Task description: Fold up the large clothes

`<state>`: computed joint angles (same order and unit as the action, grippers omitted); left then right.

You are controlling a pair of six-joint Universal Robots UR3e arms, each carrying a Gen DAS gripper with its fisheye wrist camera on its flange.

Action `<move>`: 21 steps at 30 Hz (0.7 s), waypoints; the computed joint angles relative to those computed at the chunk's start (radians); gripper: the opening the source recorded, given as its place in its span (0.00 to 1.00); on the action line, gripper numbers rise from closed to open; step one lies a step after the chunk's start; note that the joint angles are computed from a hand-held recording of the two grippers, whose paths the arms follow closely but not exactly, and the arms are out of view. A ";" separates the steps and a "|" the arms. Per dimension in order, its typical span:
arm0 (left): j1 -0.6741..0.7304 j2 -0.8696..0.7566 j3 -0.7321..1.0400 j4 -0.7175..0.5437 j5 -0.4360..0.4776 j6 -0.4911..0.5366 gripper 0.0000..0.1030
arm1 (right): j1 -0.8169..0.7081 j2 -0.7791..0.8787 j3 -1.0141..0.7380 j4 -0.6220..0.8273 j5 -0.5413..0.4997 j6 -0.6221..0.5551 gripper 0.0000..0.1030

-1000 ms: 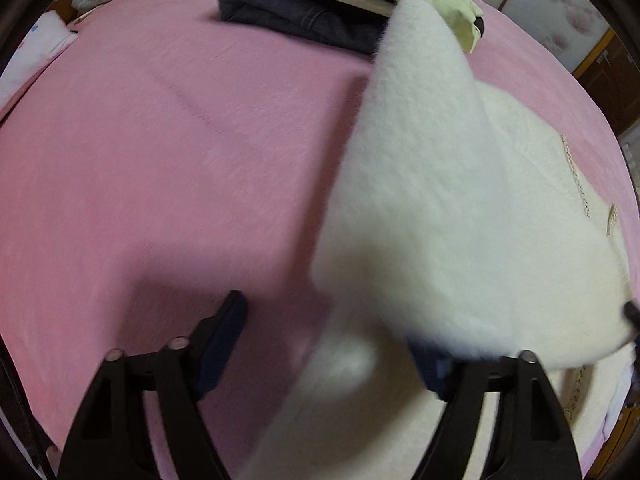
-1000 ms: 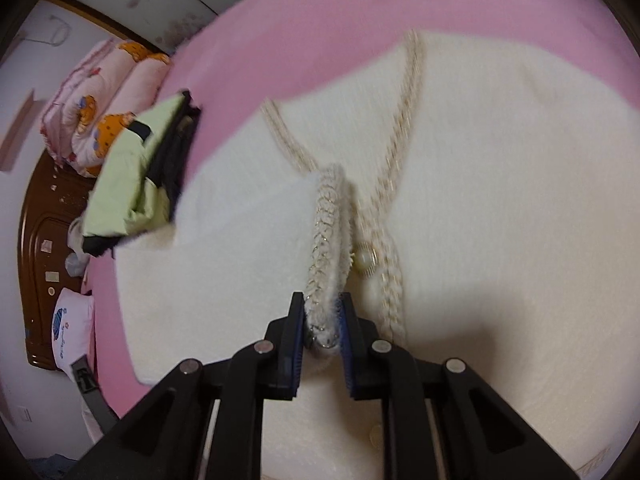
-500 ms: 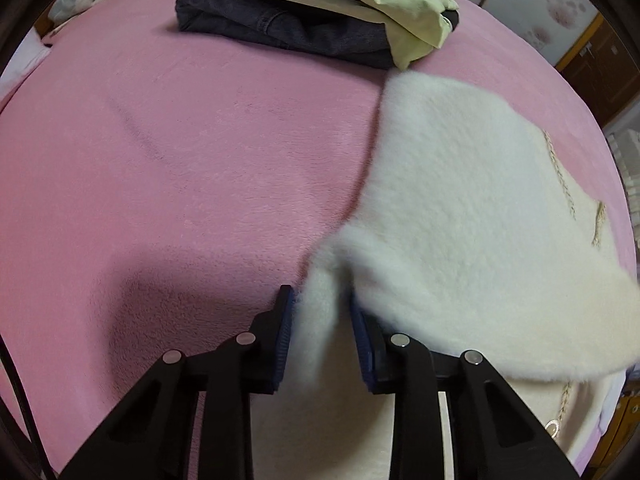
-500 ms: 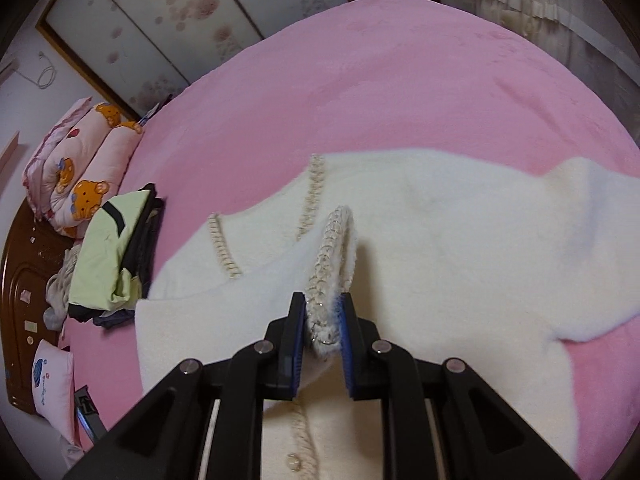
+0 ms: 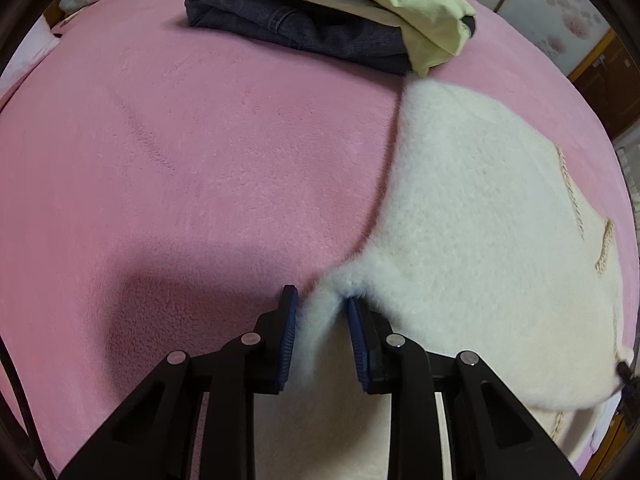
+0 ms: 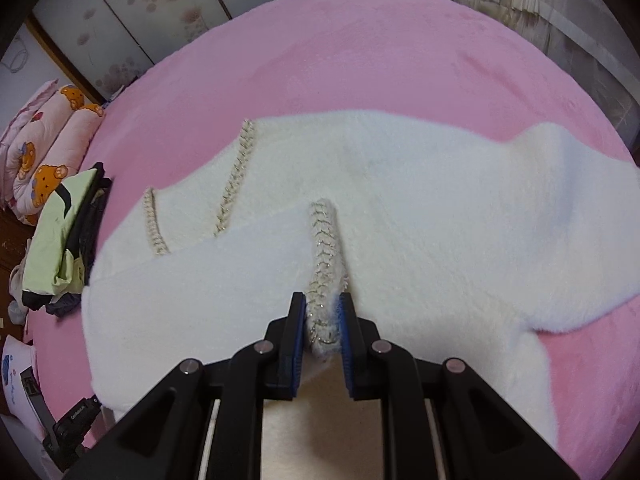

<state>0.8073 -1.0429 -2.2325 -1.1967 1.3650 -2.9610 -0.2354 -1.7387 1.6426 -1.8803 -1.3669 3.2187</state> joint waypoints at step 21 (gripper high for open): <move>-0.125 -0.020 0.027 0.059 0.134 -0.161 0.23 | -0.316 -0.119 0.157 0.076 0.070 -0.146 0.00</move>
<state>0.6824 -1.0630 -2.2058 -1.1374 1.4991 -3.1218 -0.5514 -1.8576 1.7993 -1.8046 -1.2970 3.0727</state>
